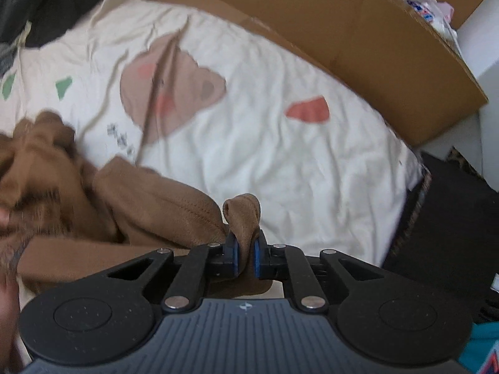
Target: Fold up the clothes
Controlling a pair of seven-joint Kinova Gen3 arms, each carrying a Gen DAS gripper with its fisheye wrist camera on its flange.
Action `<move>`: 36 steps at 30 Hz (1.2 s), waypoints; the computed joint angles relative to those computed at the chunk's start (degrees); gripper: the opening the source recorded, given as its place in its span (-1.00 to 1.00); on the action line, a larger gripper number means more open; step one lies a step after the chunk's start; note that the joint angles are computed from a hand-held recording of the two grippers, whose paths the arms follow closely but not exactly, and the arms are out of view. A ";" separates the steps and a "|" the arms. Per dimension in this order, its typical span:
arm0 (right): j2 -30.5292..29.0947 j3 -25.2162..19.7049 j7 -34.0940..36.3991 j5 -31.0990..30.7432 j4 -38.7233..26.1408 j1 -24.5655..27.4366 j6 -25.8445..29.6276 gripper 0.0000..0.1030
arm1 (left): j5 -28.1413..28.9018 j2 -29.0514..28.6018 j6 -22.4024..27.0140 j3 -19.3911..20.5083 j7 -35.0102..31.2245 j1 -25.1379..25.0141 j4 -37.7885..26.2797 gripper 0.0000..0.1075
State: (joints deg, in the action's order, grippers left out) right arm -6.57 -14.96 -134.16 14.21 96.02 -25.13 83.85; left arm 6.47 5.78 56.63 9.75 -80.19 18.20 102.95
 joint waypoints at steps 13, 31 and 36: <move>-9.79 0.37 1.59 -17.96 9.71 2.52 4.74 -0.84 | 1.67 -3.74 2.14 -0.26 -2.09 -1.18 1.54 0.16; -11.64 -0.80 6.62 -13.15 7.03 5.44 2.65 -0.13 | -3.39 -6.69 -1.76 1.14 7.25 -0.53 0.95 0.03; -7.56 -0.17 9.75 -11.46 5.46 5.42 -1.42 -0.13 | -0.24 -5.11 -4.39 -0.18 4.58 -1.33 2.68 0.03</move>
